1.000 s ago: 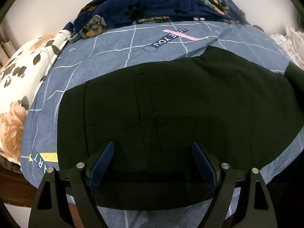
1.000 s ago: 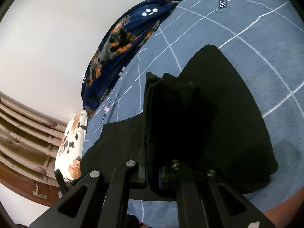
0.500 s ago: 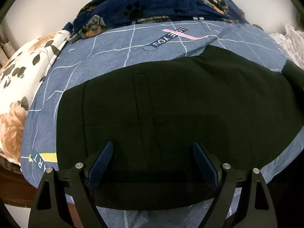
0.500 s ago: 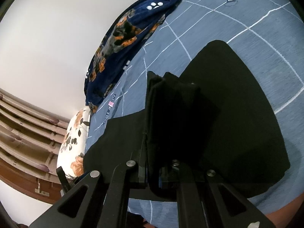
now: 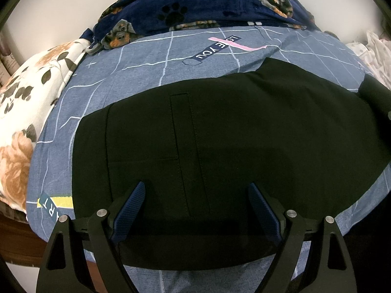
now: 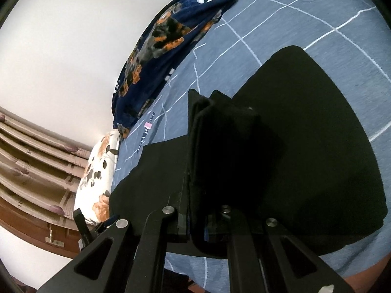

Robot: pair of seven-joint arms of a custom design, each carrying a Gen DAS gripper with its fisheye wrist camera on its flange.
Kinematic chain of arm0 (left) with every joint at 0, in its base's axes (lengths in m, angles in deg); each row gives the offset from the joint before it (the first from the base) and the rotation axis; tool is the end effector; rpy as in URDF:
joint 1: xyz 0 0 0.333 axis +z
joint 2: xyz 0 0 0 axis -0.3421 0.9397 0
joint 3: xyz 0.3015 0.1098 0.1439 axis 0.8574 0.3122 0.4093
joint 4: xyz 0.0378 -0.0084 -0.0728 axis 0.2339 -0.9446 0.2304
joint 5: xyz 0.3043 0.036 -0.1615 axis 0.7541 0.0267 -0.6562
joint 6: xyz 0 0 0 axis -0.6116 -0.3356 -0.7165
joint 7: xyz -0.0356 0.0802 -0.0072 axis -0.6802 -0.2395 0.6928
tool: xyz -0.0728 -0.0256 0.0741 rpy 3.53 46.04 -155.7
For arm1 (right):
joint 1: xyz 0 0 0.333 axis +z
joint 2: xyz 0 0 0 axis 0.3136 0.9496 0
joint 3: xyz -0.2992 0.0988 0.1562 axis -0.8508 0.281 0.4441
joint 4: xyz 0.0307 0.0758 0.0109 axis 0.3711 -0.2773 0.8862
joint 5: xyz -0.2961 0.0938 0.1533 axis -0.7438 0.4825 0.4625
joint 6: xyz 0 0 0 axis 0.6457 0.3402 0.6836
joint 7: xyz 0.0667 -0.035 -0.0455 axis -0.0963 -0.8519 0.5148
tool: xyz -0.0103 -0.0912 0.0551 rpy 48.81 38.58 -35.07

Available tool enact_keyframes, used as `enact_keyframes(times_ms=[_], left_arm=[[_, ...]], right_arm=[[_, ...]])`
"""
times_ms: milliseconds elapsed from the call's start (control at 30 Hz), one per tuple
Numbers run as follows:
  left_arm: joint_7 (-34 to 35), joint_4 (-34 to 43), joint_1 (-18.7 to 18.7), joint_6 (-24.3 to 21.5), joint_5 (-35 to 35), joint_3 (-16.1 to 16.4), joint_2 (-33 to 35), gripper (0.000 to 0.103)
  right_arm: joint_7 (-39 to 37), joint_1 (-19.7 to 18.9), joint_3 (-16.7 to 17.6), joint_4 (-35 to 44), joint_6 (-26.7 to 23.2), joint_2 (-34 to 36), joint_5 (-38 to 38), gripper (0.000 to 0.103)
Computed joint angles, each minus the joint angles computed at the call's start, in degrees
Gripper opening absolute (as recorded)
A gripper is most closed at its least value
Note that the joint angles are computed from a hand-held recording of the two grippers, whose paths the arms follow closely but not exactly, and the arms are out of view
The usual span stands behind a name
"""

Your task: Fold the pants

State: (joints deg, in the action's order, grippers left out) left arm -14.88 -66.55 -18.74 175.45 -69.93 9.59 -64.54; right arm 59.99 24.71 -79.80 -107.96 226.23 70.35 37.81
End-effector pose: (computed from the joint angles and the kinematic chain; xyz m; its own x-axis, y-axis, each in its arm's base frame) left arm 0.5092 -0.0506 0.4456 -0.0285 -0.9952 -0.0935 -0.8793 0.0694 -0.4711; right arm 0.5442 0.0742 0.4471 -0.0052 -0.6431 -0.7657 -0.8879 0.3552 -0.2924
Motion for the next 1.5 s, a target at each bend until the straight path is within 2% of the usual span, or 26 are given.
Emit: enact_keyframes(times_ms=[1133, 1500], left_arm=[[0.05, 0.27, -0.10, -0.35, -0.09, -0.02, 0.08, 0.087], [-0.03, 0.25, -0.14, -0.39, 0.04, -0.02, 0.07, 0.087]], right_arm=[[-0.76, 1.09, 0.95, 0.36, -0.13, 0.70, -0.98, 0.010], [-0.52, 2.12, 1.39, 0.32, 1.33, 0.52, -2.70, 0.010]])
